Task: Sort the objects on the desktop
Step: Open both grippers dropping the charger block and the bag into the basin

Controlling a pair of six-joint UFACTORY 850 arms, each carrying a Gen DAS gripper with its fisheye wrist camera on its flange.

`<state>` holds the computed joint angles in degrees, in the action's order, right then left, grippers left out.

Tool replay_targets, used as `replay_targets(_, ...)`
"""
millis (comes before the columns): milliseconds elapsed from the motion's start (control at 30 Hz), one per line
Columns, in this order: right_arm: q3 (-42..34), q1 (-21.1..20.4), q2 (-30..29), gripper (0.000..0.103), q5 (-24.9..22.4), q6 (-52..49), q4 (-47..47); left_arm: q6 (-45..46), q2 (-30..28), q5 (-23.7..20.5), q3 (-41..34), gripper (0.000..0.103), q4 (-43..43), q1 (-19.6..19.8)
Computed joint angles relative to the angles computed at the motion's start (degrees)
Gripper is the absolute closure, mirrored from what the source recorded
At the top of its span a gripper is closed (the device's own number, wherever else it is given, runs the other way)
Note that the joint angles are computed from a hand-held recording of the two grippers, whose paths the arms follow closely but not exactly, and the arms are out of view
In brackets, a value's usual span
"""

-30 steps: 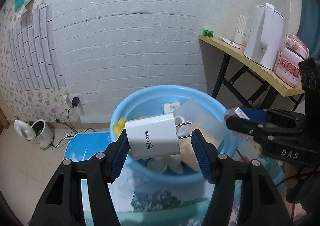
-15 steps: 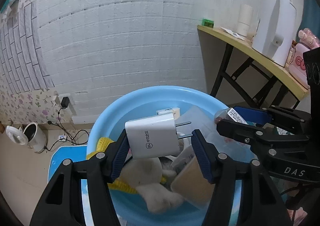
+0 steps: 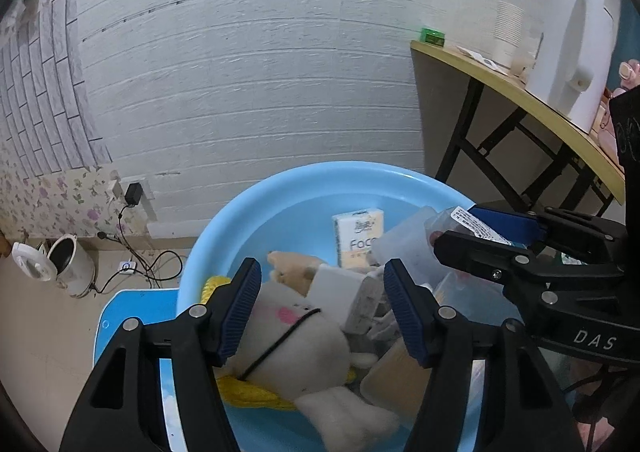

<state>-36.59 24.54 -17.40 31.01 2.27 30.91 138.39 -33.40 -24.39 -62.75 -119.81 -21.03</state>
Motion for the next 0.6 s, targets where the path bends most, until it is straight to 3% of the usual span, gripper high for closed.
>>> replay_targets(233,-1.0,0.5,-0.7,0.06,-0.3,-2.6,2.4,2.2,1.3,-1.0,1.4,0.026,-2.5,1.3)
replay_targets(367,-2.4,1.2,-1.3,0.039,-2.2,-8.3,10.3,4.7,2.4,-0.9,2.8,0.023,-5.0,1.7)
replay_targets(433,-2.2,1.0,-1.1,0.027,-2.9,-7.4,10.6,3.8,2.8,-1.0,3.2,0.016,-4.8,2.2)
replay_targets(600,-0.6,1.0,0.5,0.017,-3.4,-6.4,11.1,6.8,3.8,0.4,4.6,0.009,-8.5,2.6)
